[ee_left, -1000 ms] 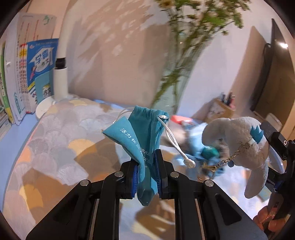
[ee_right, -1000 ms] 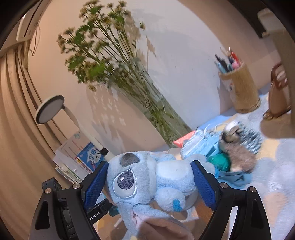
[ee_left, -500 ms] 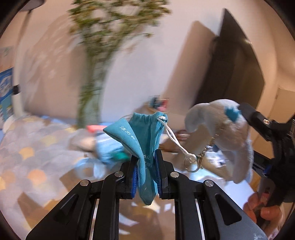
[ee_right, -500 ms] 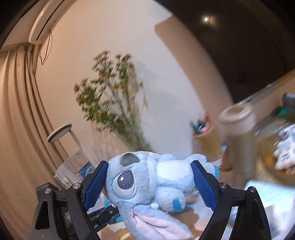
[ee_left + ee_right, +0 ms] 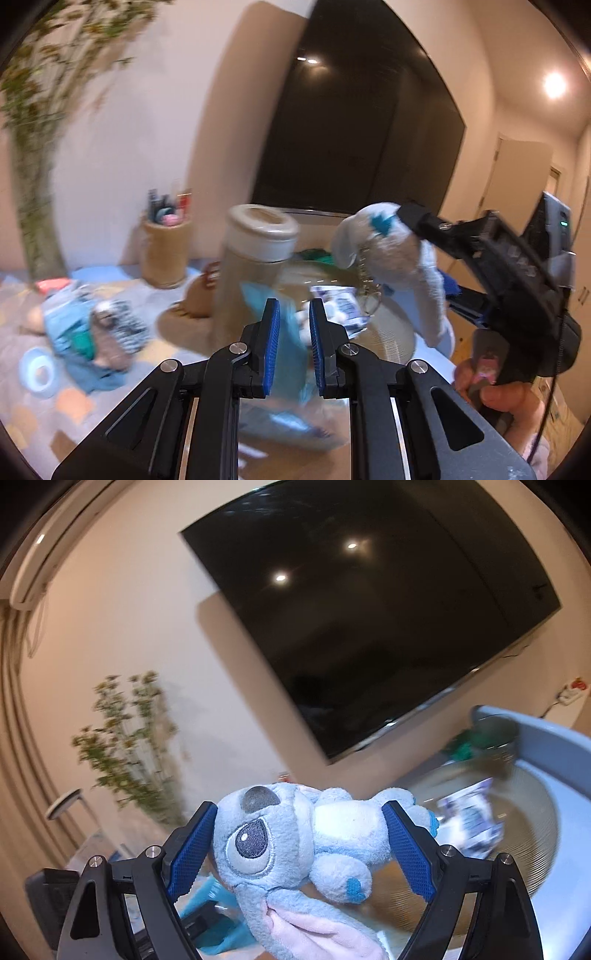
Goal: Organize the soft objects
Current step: 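Carry Stitch to the glass bowl and open the right tool while the left tool holds the bag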
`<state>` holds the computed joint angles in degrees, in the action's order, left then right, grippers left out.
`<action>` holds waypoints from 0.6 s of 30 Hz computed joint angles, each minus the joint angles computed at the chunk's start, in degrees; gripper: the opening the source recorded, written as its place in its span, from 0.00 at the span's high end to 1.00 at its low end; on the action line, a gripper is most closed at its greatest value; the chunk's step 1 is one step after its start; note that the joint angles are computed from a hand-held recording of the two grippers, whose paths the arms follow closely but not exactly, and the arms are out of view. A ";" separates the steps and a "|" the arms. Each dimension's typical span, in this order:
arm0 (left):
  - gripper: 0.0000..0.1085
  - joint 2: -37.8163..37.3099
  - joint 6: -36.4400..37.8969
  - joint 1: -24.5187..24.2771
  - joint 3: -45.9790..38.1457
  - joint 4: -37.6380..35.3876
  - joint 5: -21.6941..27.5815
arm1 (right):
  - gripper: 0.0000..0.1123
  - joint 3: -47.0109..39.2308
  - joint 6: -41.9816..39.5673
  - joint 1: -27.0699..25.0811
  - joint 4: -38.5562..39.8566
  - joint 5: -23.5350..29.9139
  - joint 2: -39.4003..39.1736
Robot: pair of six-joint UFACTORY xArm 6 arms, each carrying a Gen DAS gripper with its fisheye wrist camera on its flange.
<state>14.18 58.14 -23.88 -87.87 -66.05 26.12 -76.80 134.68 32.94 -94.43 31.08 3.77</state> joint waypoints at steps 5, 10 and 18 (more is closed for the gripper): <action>0.87 4.76 -4.09 -2.71 -5.64 4.17 2.15 | 0.21 4.10 -2.30 -3.65 3.91 0.01 -2.86; 0.87 4.79 -3.55 -2.70 -5.28 5.80 3.96 | 0.21 8.19 -0.77 -6.80 4.71 -1.69 -5.24; 0.41 1.74 -9.92 4.79 0.68 17.09 13.14 | 0.21 11.09 2.44 -5.95 3.11 -2.68 -6.65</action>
